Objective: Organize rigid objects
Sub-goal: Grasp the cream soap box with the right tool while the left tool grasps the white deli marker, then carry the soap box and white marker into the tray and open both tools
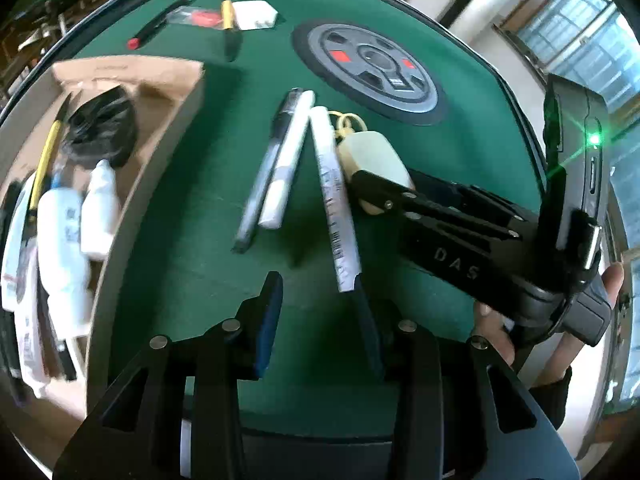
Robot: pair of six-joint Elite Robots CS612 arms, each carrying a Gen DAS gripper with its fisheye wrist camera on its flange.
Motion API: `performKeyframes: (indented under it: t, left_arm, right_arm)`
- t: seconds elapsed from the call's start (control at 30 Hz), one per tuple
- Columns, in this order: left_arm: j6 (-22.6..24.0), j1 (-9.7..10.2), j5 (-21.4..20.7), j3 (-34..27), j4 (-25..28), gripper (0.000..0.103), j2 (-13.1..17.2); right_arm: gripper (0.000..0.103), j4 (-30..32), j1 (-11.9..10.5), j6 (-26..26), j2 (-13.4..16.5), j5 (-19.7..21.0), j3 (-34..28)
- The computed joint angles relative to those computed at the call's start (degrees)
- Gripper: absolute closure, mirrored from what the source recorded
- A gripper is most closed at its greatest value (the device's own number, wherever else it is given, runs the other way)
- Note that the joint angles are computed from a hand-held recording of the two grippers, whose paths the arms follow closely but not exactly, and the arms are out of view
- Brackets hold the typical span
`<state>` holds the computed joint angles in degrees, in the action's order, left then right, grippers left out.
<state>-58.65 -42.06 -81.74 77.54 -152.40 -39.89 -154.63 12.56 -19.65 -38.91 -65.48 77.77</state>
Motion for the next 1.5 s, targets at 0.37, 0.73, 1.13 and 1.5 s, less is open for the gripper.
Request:
performKeyframes:
  t: [0.37, 0.73, 1.13, 1.5]
  left_arm:
    - [5.10, 0.54, 4.48, -11.40, 12.39, 0.066, 5.48]
    - [5.89, -1.10, 8.31, -6.04, 10.03, 0.089, 3.25]
    - [2.32, -1.73, 5.41, 1.86, 2.43, 0.089, -0.17]
    - [-2.38, -2.24, 0.33, 13.27, -13.98, 0.089, -6.56]
  right_arm:
    - [0.056, 2.85, -2.84, 11.53, 0.99, 6.85, -1.86]
    - [0.056, -1.31, -1.21, 10.54, 0.59, 0.06, -0.82]
    - [0.058, -8.30, 1.95, 3.99, 0.41, -11.88, 0.93]
    - [0.058, -2.60, -0.80, 9.67, 0.41, 3.16, 0.36]
